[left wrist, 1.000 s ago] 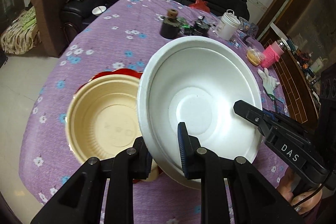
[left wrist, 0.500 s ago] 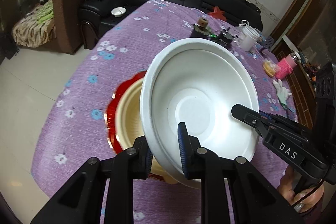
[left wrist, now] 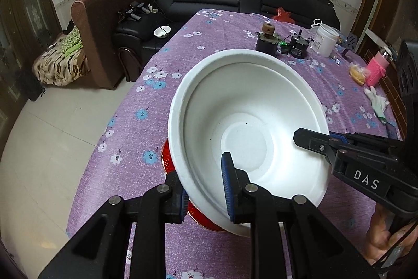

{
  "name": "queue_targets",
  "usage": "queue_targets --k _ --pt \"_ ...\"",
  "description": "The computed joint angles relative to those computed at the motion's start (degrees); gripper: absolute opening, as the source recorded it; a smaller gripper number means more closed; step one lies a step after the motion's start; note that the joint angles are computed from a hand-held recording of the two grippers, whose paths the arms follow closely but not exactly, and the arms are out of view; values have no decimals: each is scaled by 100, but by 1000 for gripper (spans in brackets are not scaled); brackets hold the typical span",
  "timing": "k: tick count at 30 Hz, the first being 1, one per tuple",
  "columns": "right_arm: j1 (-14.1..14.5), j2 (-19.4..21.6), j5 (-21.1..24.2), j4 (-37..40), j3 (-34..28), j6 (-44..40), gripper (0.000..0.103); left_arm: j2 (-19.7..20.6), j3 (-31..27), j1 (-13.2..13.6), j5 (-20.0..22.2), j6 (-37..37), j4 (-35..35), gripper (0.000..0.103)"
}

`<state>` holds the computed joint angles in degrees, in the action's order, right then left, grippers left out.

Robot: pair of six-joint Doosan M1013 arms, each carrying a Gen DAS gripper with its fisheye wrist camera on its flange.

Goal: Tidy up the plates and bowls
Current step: 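Lift the white foam bowl and carry it toward the bowl stack, then lower the white foam bowl onto the cream bowls and open the right gripper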

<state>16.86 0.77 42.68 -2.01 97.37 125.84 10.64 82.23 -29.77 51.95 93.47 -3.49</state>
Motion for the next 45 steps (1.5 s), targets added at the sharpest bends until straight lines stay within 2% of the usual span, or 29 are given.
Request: queue_targets --k 11,16,31,45 --pt "-34 103 -61 181 1 -200 15 35 53 13 -103 -99 118 26" --pt "-4 138 -54 163 -14 -238 15 33 92 9 -187 -163 177 35" --pt "55 139 -65 -15 -23 -132 15 16 181 -79 -348 -348 489 36" --pt "284 148 34 -935 -76 331 15 -30 267 -118 -515 -536 835 37"
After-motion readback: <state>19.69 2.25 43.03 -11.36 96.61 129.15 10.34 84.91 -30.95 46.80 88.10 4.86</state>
